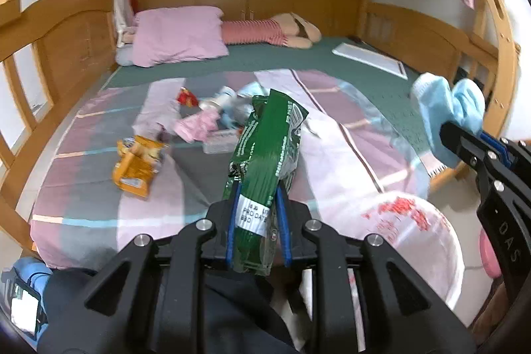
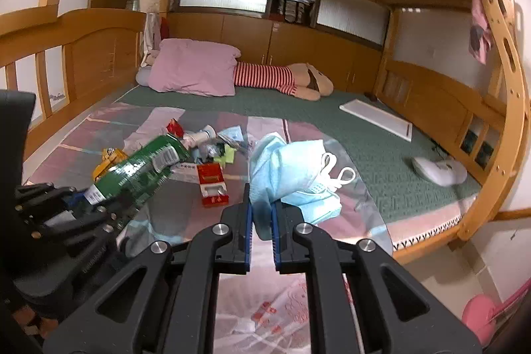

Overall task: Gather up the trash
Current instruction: 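Carry the green bag and blue mask over the wastebasket and release both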

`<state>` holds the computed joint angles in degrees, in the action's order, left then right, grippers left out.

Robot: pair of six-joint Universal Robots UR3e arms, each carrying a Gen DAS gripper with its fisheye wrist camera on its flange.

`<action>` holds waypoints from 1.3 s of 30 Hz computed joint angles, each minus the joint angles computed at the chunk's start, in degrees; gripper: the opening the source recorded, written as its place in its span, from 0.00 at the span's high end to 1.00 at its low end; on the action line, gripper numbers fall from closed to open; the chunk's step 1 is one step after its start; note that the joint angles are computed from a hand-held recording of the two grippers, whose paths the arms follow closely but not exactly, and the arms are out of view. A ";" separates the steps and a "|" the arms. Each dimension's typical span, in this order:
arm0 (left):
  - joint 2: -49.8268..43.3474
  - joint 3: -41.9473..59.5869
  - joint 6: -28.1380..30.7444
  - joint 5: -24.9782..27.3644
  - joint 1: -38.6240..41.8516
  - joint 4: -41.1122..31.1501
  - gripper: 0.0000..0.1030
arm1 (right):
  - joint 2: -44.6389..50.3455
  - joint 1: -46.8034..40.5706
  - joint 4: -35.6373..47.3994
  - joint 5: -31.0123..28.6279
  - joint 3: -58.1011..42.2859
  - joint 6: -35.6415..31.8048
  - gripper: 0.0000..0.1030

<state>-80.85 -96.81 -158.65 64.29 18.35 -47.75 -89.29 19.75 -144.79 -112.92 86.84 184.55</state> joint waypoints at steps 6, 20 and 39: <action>0.49 -1.44 0.20 2.99 -6.28 0.55 0.79 | -6.04 -3.21 0.66 1.67 6.03 0.08 0.90; -0.86 -2.35 1.19 6.00 -11.87 -0.10 0.79 | -11.99 -8.54 3.93 5.54 13.52 0.61 0.89; -1.82 -2.87 5.07 4.40 -15.47 -2.02 0.70 | -24.04 -21.93 0.39 10.43 21.85 9.66 0.24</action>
